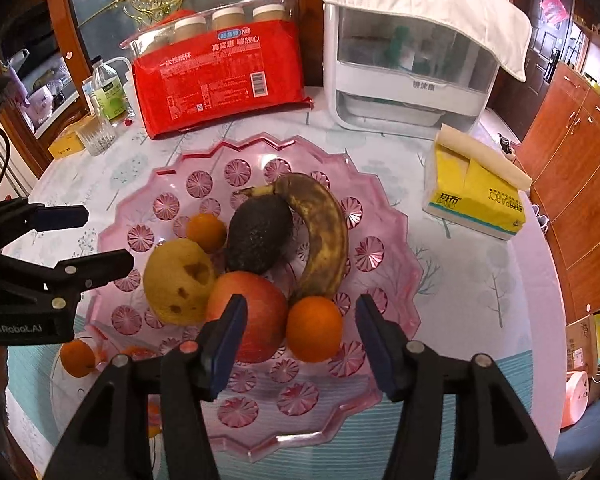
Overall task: Organize fruits
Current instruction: 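Lower the mandarins into the bowl and open both grippers, then move both open grippers back toward the remaining mandarins on the plate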
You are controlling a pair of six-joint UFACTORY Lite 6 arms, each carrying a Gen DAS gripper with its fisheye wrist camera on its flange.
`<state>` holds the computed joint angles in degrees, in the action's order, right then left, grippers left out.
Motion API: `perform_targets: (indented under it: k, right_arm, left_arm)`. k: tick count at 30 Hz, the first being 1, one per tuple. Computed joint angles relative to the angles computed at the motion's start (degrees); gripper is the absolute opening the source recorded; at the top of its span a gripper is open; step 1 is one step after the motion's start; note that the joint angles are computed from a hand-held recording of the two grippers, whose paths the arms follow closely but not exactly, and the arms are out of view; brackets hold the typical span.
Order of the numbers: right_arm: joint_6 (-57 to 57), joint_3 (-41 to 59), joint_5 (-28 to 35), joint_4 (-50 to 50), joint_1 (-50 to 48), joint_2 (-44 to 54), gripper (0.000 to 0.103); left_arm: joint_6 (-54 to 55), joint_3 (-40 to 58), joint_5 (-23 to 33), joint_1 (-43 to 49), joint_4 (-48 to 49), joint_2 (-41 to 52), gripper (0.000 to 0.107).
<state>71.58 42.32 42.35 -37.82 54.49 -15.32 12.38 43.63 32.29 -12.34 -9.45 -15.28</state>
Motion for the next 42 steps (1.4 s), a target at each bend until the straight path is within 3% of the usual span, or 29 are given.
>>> perform_targets:
  k: [4,16,22,26,42]
  right_arm:
    - [2.08,0.36,2.1,-0.22,2.47,-1.27,0.057]
    - [10.51,3.95,13.8,-1.53,13.56,-5.28,0.057]
    - [15.95,7.75,21.74,-2.98,21.95,-5.14,0.057]
    - [19.42,10.61,26.82,-3.74,27.17,-4.35,0.057]
    - [27.11,26.77,40.77,-5.32,42.43,6.76,0.057]
  left_arm:
    - [-0.36,-1.0,1.03,1.08,0.17,-4.37,0.081]
    - [6.02,0.09,11.12,4.43,-3.93,-19.82,0.082]
    - [10.79,5.45,20.38,7.97,-5.37,-22.9,0.082]
    - [20.73,10.44,29.72,18.04,-12.13,-21.89,0.082]
    - [55.96,21.39,52.94,61.01,-27.26,-21.01,0.082]
